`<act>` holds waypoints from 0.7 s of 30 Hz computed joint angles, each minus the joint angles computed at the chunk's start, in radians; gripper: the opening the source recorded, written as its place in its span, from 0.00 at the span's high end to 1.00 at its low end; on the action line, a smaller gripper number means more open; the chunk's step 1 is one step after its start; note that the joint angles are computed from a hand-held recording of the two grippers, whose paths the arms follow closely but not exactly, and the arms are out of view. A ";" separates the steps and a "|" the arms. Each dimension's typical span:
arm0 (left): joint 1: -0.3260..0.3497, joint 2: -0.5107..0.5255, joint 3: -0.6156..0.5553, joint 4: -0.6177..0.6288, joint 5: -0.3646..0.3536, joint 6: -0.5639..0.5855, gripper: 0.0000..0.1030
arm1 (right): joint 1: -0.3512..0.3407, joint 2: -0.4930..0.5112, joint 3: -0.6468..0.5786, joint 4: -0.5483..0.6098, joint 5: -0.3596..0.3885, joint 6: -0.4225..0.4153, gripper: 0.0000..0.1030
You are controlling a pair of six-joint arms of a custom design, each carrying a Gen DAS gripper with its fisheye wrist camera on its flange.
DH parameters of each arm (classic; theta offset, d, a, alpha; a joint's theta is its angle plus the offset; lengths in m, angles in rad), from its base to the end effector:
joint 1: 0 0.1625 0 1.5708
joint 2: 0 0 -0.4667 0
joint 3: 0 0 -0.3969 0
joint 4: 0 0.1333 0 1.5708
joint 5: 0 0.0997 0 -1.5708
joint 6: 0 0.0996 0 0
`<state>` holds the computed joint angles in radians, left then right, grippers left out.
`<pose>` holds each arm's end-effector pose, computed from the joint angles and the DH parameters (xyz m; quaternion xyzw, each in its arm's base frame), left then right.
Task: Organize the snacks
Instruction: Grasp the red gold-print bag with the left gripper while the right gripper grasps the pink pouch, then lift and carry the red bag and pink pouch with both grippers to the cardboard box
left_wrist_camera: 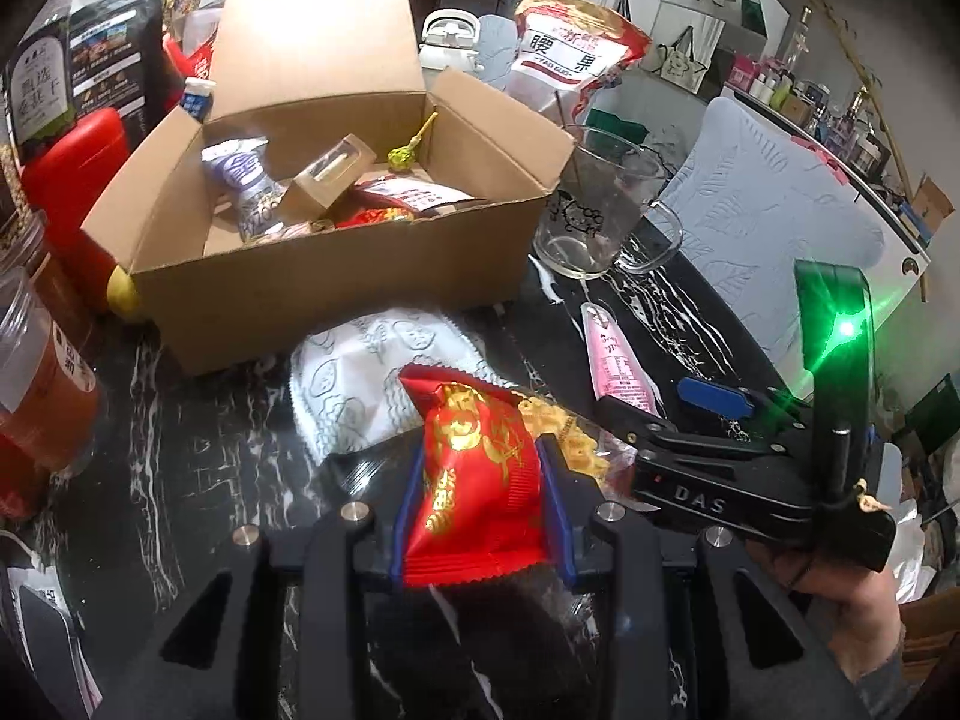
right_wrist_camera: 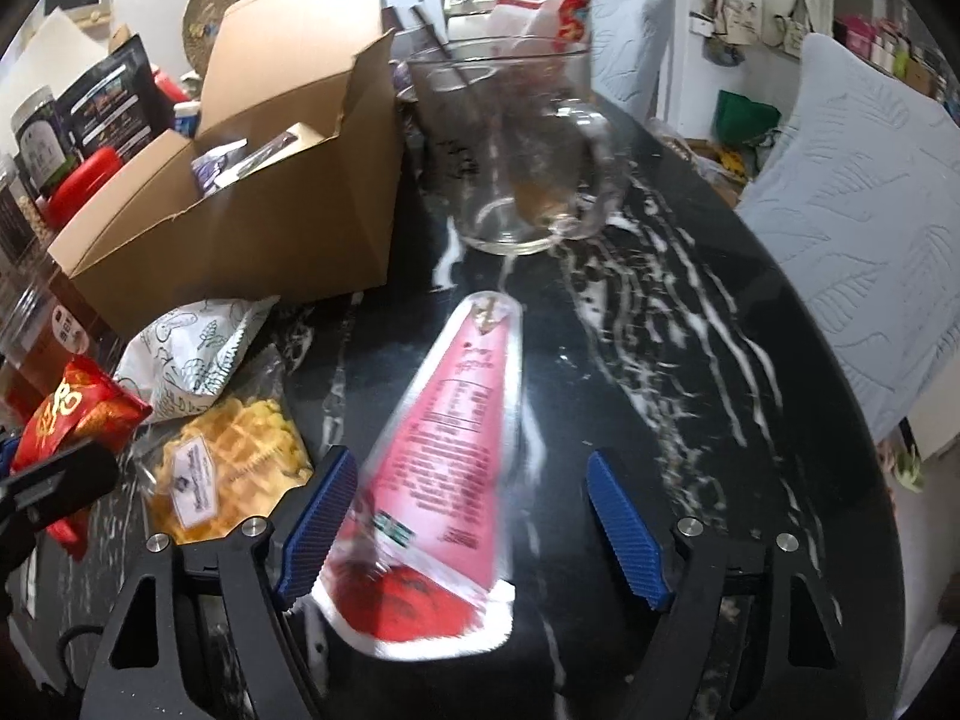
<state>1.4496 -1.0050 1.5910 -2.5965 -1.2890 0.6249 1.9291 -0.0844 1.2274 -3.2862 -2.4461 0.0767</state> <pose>0.0738 -0.7261 0.2928 0.3236 0.9110 -0.1750 0.1865 0.3156 -0.6806 -0.1589 0.0035 -0.8771 0.3374 0.3418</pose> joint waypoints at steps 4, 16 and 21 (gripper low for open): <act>0.008 0.002 -0.009 0.001 -0.001 0.005 0.66 | 0.002 0.016 -0.044 0.065 -0.010 0.031 0.22; 0.018 -0.022 0.009 0.014 -0.026 0.031 0.66 | 0.027 0.035 -0.047 0.064 -0.118 -0.010 0.67; 0.022 -0.038 0.025 0.013 -0.036 0.041 0.66 | 0.028 0.001 0.043 -0.004 -0.102 0.018 0.70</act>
